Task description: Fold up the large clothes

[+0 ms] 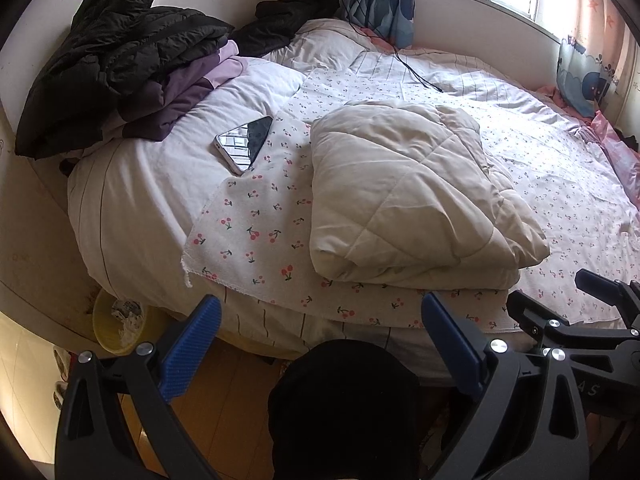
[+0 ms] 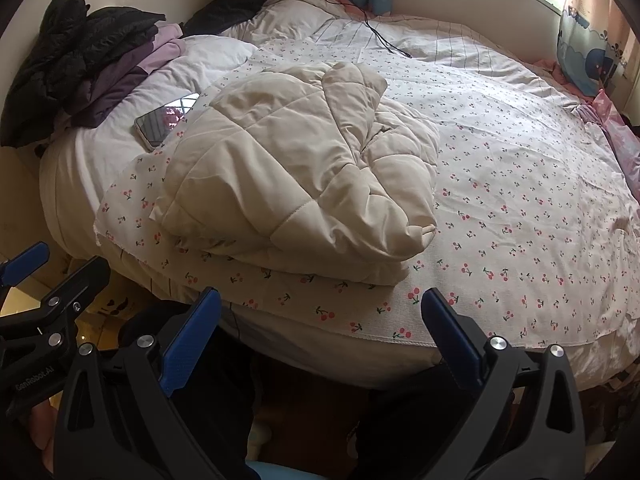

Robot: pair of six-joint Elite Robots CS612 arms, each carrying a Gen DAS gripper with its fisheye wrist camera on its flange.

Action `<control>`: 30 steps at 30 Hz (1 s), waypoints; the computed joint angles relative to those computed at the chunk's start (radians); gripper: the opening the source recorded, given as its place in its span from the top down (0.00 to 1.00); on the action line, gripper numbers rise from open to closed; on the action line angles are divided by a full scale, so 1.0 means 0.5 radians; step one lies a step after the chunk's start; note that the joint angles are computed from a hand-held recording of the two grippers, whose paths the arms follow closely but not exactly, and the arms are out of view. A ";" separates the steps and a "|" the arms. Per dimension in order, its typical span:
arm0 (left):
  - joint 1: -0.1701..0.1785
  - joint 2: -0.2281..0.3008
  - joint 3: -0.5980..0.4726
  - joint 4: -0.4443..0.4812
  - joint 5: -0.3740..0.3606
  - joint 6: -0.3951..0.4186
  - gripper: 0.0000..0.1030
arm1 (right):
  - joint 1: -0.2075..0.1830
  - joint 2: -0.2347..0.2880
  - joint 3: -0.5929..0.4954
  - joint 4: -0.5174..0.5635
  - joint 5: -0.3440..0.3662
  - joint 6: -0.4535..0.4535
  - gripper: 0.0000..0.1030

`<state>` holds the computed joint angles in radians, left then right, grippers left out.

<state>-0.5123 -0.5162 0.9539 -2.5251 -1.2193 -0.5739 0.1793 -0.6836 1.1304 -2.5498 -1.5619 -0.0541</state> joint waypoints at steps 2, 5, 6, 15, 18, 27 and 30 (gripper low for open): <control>0.000 0.000 0.001 0.004 0.005 0.001 0.07 | 0.001 0.001 0.000 -0.003 -0.004 -0.001 0.06; 0.004 -0.004 0.013 -0.007 -0.007 0.002 0.07 | 0.001 0.000 -0.001 0.000 -0.003 -0.001 0.06; 0.005 -0.005 0.017 -0.010 -0.006 0.002 0.07 | 0.001 0.001 -0.002 0.000 -0.003 -0.003 0.06; 0.009 -0.008 0.026 -0.013 -0.027 -0.001 0.07 | 0.011 0.005 -0.003 0.005 -0.010 -0.001 0.06; 0.008 -0.006 0.016 0.020 -0.029 0.017 0.07 | 0.011 0.007 -0.006 0.010 -0.011 -0.001 0.06; -0.011 -0.033 0.087 -0.111 0.085 0.079 0.07 | 0.000 -0.010 0.024 -0.027 0.025 0.014 0.06; -0.026 -0.029 0.063 -0.053 0.140 0.110 0.07 | -0.002 -0.019 0.035 -0.046 0.019 0.012 0.06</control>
<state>-0.5252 -0.5305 0.9853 -2.5518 -1.1492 -0.5188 0.1785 -0.6930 1.1479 -2.5727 -1.5522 -0.0483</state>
